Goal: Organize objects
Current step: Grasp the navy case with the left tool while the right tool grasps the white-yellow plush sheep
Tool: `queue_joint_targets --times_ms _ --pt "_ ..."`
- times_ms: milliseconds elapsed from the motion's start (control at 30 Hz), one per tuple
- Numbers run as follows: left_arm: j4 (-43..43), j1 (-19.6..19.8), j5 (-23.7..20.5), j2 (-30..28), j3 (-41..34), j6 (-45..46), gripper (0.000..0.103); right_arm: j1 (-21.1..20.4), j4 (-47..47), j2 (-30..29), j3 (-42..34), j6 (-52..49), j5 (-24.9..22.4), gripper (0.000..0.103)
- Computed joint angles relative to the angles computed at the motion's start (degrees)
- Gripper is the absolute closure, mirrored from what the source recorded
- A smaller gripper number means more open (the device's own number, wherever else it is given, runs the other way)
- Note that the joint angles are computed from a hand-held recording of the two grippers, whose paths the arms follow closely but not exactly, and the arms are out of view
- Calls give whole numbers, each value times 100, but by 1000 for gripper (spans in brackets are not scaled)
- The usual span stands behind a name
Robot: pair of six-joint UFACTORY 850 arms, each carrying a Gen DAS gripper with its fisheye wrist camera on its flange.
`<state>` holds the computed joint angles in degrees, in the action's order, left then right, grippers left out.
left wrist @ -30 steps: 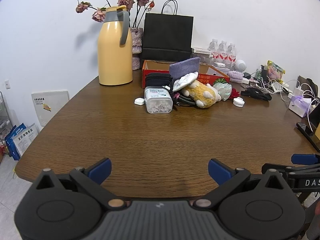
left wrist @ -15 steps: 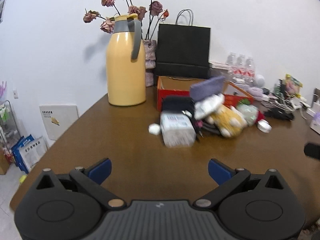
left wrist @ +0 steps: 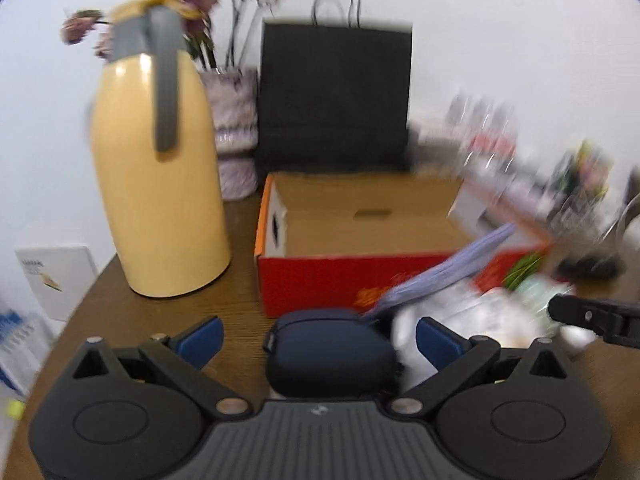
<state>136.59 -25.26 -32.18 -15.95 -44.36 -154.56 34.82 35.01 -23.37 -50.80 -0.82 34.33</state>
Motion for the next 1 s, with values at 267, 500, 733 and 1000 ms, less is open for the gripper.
queue_joint_targets --times_ms 267,500,733,1000 --pt "403 401 1090 -603 -758 -178 35 -231 -1014 -528 -459 1524 -499 46" --pt "574 40 24 297 220 -670 40 -230 -1480 8 202 1788 -57 61" --pt "6 -843 -650 1499 1535 -678 39 -87 -1272 1139 1521 1388 825 102" --pt "-565 -1630 -866 1072 2011 -1123 32 -226 -2159 1174 1878 3077 604 21"
